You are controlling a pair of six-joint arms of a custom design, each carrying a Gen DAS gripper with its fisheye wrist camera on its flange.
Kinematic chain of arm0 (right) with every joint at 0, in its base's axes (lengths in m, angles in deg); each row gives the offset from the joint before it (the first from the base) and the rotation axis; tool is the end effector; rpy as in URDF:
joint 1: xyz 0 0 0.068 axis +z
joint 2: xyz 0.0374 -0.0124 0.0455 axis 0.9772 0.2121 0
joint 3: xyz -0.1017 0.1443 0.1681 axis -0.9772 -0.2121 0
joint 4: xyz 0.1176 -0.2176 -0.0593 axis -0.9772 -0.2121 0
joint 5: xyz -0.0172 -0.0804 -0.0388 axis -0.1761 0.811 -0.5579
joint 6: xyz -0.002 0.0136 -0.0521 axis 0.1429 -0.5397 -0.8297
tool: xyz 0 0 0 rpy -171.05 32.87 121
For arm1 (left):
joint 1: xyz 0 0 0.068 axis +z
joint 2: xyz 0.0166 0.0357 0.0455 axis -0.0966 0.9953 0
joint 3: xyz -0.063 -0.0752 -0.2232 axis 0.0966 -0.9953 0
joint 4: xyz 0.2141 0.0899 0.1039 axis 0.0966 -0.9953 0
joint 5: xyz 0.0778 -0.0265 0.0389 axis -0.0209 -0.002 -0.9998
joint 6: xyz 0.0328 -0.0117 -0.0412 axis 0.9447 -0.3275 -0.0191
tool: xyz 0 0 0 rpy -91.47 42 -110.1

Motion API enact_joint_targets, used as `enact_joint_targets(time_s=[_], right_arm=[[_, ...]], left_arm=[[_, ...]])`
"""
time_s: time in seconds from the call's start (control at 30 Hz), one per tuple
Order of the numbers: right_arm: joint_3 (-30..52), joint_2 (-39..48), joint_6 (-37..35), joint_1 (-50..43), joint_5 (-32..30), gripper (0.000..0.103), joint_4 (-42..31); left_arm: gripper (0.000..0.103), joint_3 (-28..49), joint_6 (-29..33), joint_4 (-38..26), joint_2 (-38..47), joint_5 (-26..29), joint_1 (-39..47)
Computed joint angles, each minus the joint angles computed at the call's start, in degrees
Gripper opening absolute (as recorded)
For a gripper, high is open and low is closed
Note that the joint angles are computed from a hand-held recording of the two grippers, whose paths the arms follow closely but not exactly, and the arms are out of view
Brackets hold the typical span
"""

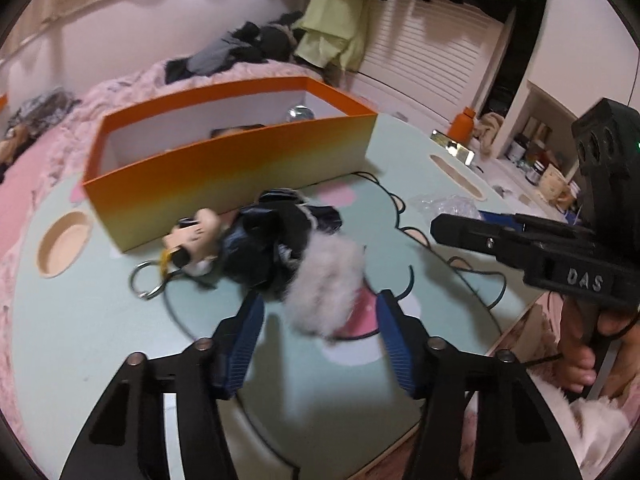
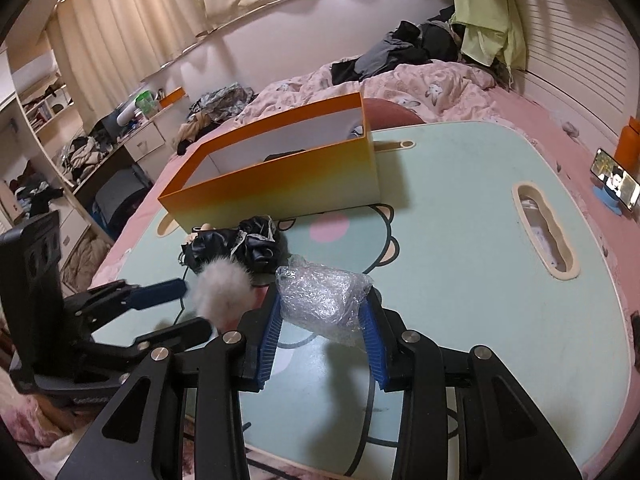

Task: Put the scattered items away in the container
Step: 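Grasp the clear plastic bag with right gripper while left gripper grasps the white fluffy pompom, then carry the pompom into the box with left gripper while right gripper carries the bag in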

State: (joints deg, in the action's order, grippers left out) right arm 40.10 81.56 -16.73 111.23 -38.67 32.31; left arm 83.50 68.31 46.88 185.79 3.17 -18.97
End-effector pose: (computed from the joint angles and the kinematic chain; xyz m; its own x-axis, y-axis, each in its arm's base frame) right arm 0.2740 0.2088 0.0054 -0.2929 -0.6851 -0.6670 -0.9521 0.1446 0.2695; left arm 0.2145 -0.0682 0.0015 -0.5973 0.4657 -0.6529 0.7142 0.6793 -0.1687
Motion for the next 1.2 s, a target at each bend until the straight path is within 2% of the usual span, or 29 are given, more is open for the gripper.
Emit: enact_joint_targets(time_s=[0.13,0.17,0.2,0.23,0.47,0.63,0.8,1.03,1.2], right_arm=[[0.09,0.4,-0.3,-0.6,-0.51,0.039,-0.1],[0.14,0.55,-0.21,-0.59,-0.51,0.039,-0.01],[0.11,0.66,-0.22,-0.63,-0.55,0.039,0.11],[0.2,0.73,-0.42,-0.83,-0.67,0.039,-0.01],[0.37,0.91,-0.56,-1.12,-1.0,0.039,0.09],[0.3,0.7,-0.84,-1.48,-1.43,0.039,-0.12],[-0.76,-1.08,-1.14,-0.79,-1.78,0.039,-0.04],[-0.65,-4.48,-0.04,3.24,0.22,0.039,0.65],[5.7,-3.1,1.96,7.29,3.1,0.039,-2.6]], left_arm=[[0.053,3.56,-1.56,-1.37,3.84,-1.85,-2.63],[0.043,3.48,-1.91,-0.31,4.43,-2.08,-3.08],[0.029,3.39,-1.88,0.16,4.67,-2.19,-3.43],[0.024,3.54,-1.56,-0.35,4.67,-1.78,-3.5],[0.022,-2.21,1.43,4.21,1.33,2.49,0.99],[0.022,-5.31,7.16,-2.25,-7.01,8.38,7.48],[0.022,-4.67,7.11,-7.82,-14.63,11.11,10.9],[0.022,2.8,1.5,-11.16,-14.64,6.08,9.32],[0.022,11.03,-1.94,-14.74,-11.19,2.84,7.44]])
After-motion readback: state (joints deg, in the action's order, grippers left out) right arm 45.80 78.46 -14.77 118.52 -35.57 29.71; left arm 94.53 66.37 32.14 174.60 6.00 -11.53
